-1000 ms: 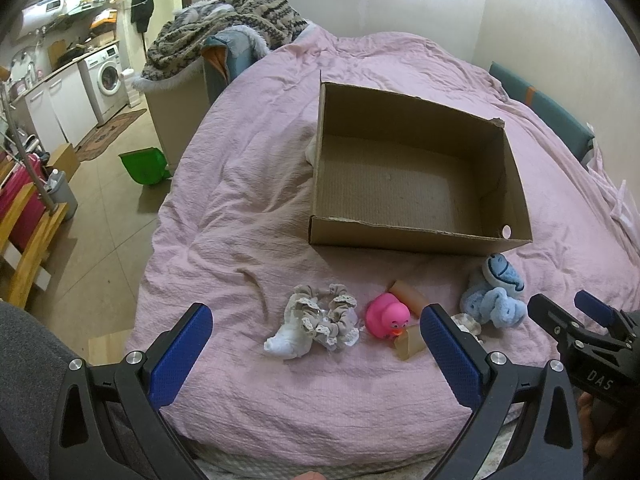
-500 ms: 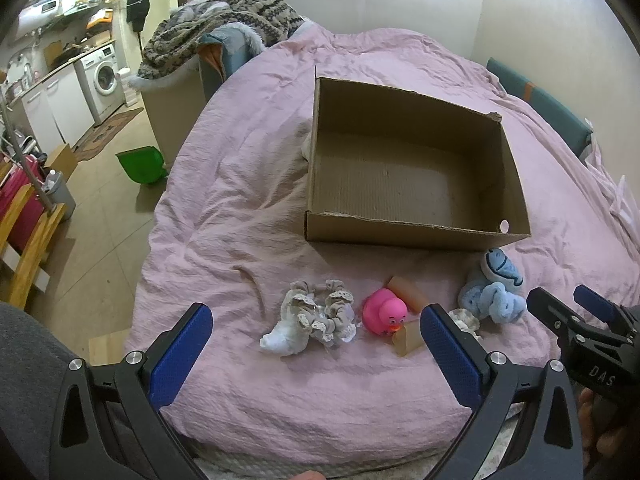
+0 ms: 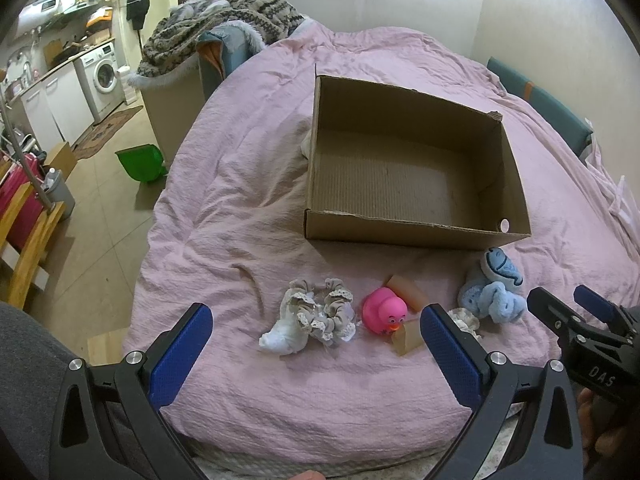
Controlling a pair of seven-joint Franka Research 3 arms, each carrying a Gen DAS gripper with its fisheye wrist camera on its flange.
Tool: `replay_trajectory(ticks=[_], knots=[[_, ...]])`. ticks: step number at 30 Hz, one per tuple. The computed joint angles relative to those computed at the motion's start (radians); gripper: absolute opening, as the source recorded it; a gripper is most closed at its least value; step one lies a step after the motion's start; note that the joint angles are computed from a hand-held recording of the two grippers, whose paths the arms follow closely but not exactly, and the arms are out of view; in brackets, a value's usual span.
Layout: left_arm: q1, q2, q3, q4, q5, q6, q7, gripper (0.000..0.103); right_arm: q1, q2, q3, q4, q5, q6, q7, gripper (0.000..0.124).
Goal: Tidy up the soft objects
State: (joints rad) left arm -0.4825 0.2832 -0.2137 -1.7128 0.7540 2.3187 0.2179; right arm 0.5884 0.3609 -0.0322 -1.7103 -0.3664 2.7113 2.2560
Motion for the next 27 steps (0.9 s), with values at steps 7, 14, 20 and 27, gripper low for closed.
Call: replay_trajectory(ticks=[7, 14, 20, 27], knots=[[-0.001, 0.002, 0.001, 0.003, 0.0, -0.001, 0.002, 0.103, -0.003, -0.001, 0.002, 0.002, 0.006, -0.003, -0.006, 0.103], [0.0, 0.002, 0.001, 0.002, -0.002, 0.001, 0.003, 0.103, -0.001, -0.001, 0.001, -0.005, 0.005, 0.003, -0.003, 0.103], [0.0, 0.003, -0.001, -0.001, -0.011, 0.003, 0.001, 0.103, -0.005, 0.004, 0.009, 0.012, 0.024, -0.009, -0.017, 0.103], [0.022, 0.014, -0.001, 0.041, -0.082, -0.02, 0.072, 0.103, -0.091, 0.02, 0.091, 0.054, 0.237, -0.033, -0.179, 0.103]])
